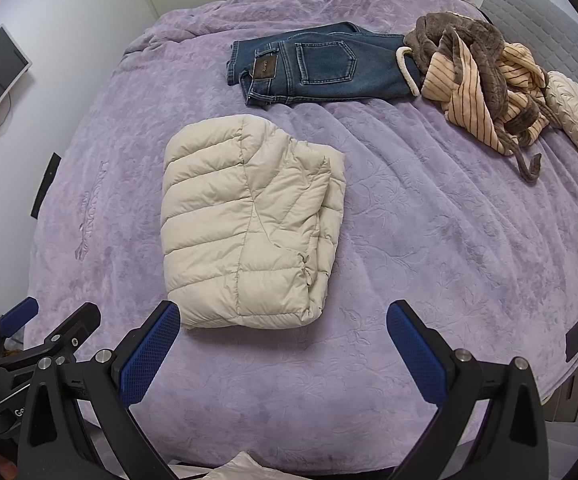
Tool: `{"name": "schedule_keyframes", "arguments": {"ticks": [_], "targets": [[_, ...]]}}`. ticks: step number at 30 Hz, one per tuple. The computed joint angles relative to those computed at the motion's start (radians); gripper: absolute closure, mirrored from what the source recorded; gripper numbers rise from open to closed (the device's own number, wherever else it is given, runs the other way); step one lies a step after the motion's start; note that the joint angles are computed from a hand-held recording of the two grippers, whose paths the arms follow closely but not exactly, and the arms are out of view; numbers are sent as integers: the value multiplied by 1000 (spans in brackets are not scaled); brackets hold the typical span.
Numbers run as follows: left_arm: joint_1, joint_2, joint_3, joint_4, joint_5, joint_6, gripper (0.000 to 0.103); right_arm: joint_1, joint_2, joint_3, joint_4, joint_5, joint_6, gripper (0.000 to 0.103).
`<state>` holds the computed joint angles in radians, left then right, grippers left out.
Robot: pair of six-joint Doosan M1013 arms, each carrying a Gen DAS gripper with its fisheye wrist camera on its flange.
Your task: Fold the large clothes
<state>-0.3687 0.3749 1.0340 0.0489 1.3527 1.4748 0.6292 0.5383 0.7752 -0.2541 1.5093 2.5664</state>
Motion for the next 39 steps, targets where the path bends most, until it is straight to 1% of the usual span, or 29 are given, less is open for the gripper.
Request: {"name": "schedule_keyframes", "arguments": {"ticks": [31, 36, 39], "targets": [[3, -4, 10, 11, -17, 5, 0, 1, 3, -6, -8, 16, -23, 0], [1, -16, 23, 22, -52, -1, 0, 2, 6, -10, -9, 18, -24, 0], [1, -20, 26, 18, -57, 12, 0, -1, 2, -3, -6, 16, -26, 0]]}}
